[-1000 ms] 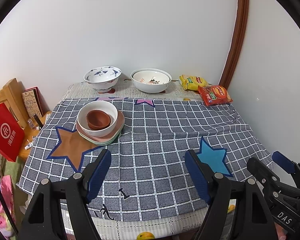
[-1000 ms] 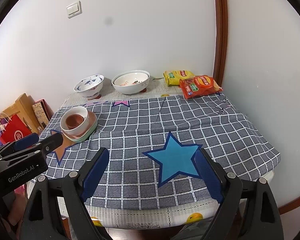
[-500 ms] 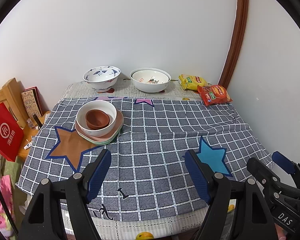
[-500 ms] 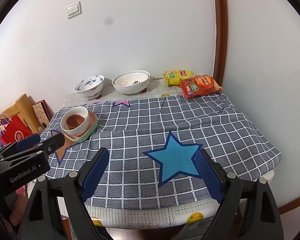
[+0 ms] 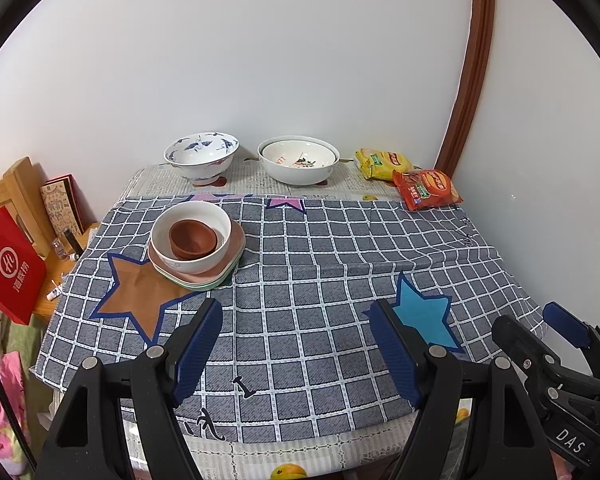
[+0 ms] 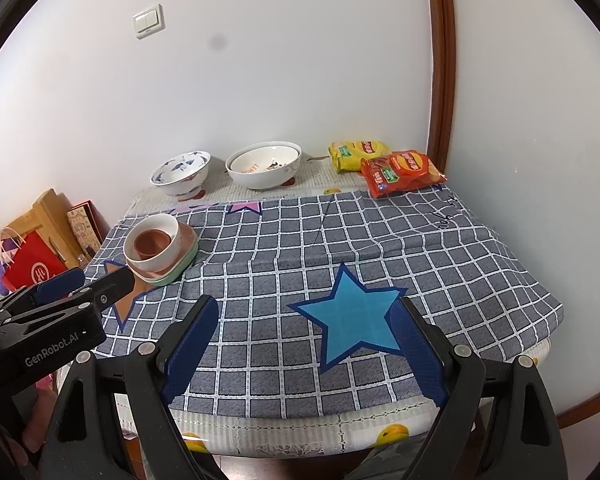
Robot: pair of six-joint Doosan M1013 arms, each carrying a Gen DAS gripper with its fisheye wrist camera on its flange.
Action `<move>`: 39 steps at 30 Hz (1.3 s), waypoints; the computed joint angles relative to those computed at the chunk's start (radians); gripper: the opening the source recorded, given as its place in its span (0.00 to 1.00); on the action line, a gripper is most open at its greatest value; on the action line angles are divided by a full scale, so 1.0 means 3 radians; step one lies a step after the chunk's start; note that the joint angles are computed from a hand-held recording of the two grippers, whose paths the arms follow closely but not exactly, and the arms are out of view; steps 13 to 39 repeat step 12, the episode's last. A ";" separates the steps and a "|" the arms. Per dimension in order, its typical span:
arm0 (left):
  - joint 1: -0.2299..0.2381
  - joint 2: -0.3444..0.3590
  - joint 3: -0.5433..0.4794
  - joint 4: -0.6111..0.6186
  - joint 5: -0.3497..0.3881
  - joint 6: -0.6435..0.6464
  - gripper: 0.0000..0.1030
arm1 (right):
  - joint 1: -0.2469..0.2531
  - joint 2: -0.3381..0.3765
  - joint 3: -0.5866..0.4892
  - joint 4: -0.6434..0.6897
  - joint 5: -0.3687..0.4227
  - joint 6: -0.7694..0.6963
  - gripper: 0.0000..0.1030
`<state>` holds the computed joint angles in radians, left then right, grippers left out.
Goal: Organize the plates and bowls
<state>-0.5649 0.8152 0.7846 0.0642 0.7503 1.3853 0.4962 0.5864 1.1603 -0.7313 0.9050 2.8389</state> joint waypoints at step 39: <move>0.0014 0.0158 -0.0257 -0.0025 0.0146 0.0027 0.72 | -0.0033 0.0076 -0.0110 0.0068 0.0009 -0.0122 0.85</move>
